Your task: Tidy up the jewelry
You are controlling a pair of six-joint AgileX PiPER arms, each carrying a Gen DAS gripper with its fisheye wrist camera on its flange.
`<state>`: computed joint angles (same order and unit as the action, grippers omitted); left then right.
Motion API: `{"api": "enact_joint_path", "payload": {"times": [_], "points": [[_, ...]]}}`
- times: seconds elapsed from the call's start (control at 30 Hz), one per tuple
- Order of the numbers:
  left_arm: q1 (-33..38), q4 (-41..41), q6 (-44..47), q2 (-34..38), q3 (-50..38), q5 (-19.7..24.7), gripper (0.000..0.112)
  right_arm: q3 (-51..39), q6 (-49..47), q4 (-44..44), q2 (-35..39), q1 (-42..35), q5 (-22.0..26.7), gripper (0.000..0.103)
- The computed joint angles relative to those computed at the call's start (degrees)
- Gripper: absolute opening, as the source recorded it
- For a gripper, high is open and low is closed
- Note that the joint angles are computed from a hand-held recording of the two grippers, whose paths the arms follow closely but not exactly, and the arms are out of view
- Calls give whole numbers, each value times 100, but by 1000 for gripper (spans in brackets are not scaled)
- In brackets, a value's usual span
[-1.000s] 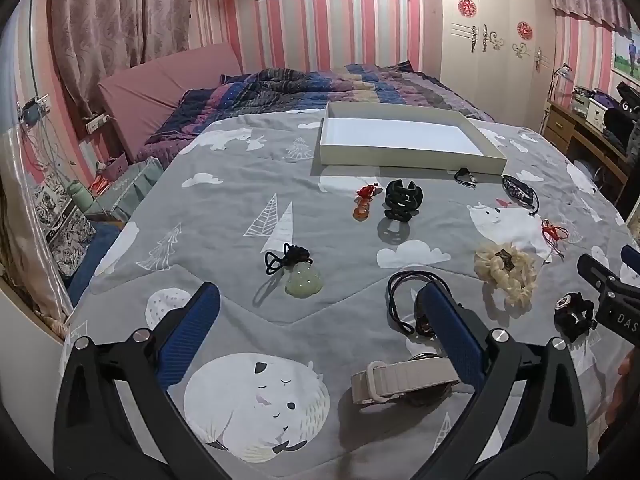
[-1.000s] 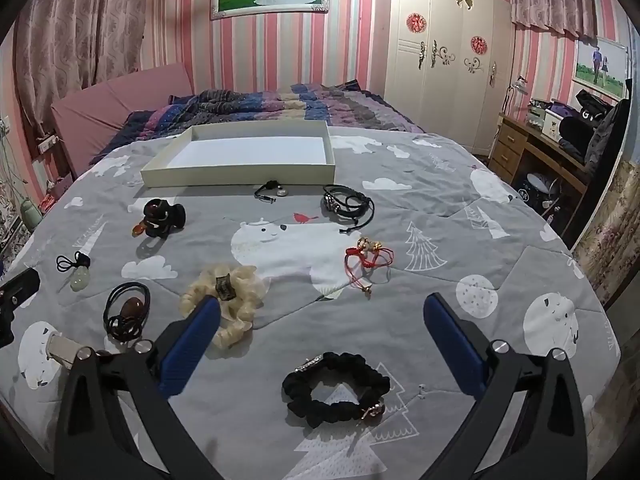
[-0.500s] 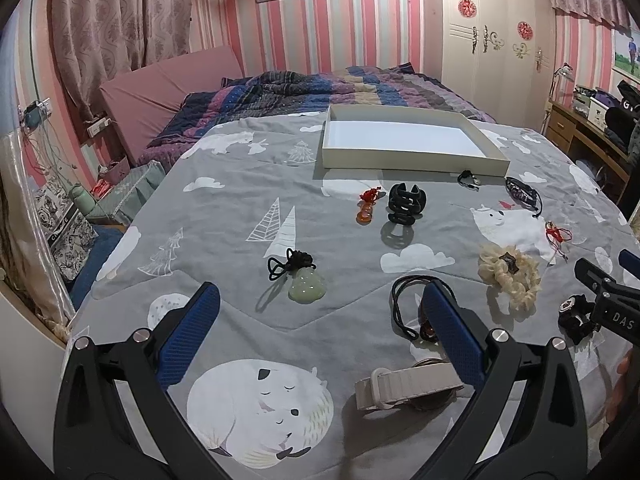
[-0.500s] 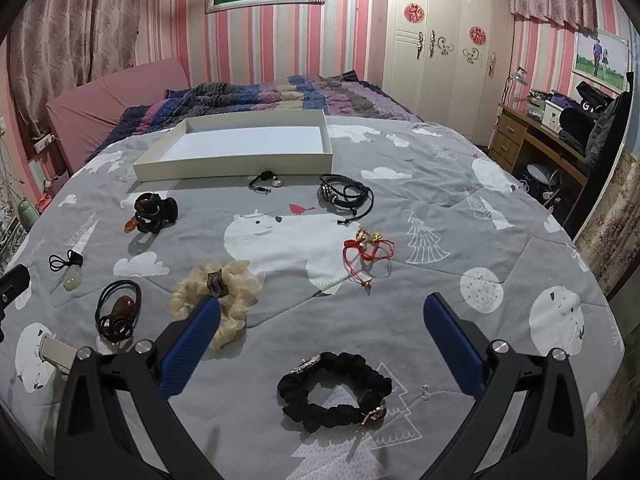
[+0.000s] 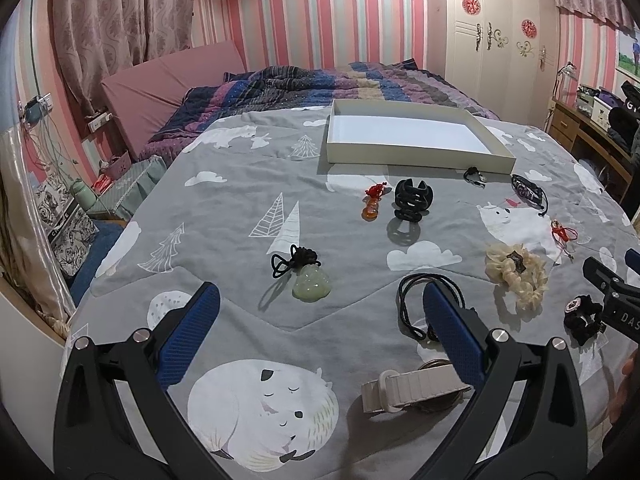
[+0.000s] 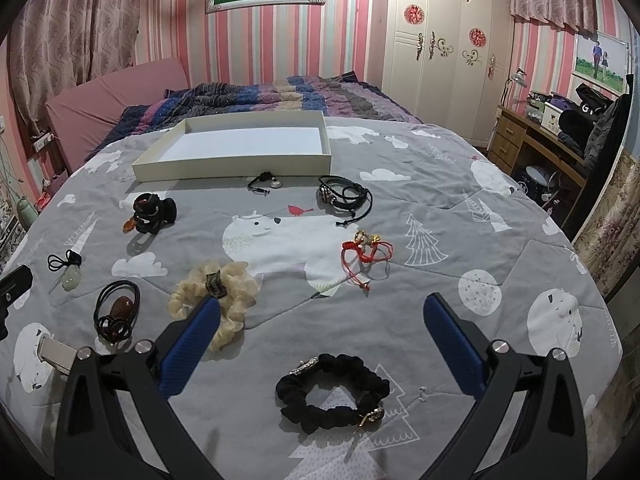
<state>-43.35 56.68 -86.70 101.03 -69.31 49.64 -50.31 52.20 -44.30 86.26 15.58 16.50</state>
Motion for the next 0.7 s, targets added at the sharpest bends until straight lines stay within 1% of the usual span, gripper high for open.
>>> {"api": "enact_joint_path", "payload": {"times": [0.17, 0.43, 0.53, 0.7], "points": [[25, -25, 33, 28, -37, 10, 100, -44, -187, 178, 56, -8, 19, 101], [65, -73, 100, 54, -81, -8, 100, -62, -239, 234, 70, -18, 3, 101], [106, -94, 123, 67, -88, -51, 100, -76, -143, 123, 90, 1, 32, 101], [150, -93, 129, 84, -91, -88, 100, -156, -263, 230, 151, 1, 57, 101]]}}
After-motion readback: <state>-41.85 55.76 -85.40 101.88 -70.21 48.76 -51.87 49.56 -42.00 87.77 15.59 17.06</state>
